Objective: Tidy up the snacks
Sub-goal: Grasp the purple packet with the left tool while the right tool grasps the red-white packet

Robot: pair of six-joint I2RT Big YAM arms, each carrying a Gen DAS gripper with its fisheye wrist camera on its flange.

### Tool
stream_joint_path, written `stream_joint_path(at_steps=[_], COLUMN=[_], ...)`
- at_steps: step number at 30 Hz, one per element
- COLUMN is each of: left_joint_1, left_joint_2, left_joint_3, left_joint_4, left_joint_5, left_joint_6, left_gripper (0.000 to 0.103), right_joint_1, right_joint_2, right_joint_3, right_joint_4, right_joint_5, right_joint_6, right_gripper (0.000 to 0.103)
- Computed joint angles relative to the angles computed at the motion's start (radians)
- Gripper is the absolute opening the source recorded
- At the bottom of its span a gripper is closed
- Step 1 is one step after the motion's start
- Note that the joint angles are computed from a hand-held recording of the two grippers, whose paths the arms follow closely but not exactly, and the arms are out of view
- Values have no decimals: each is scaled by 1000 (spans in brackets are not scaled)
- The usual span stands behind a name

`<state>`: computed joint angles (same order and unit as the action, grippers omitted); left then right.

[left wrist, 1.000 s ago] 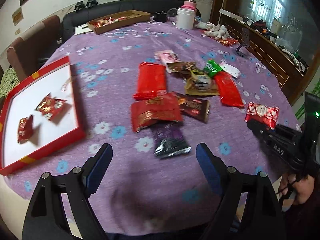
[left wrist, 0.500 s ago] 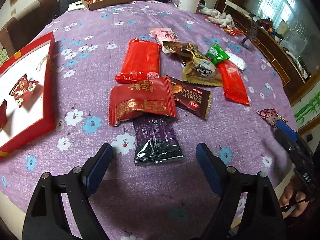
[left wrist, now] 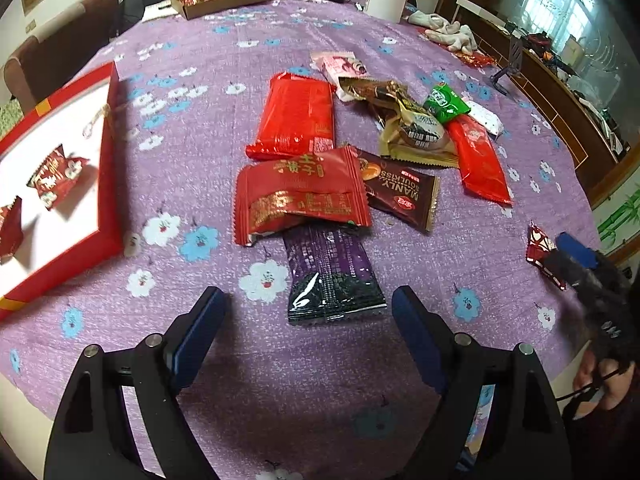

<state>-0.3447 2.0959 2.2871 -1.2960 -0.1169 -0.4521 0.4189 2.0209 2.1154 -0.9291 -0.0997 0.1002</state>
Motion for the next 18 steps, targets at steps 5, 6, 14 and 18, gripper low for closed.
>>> stream_joint_path(at_steps=[5,6,14,18], left_joint_1=[-3,-5,-11,-9], left_joint_2=[47,57,55,38], left_joint_3=[80,97,88,53], left_joint_4=[-47,-61,-54,-19], left_joint_5=[-16,-27,-113,-144], left_joint_6=[-15,-17,-32,-11], left_gripper=[86,86,59,43], right_joint_1=[15,17,29,31], right_joint_2=[17,19,22,16], right_joint_3=[17,21,34,25], right_joint_4=[-14,-20,-47,-43], right_joint_5=[72,81,143,147], right_joint_6=[-19,-26,-41,-46], right_gripper=[70,69,49,40])
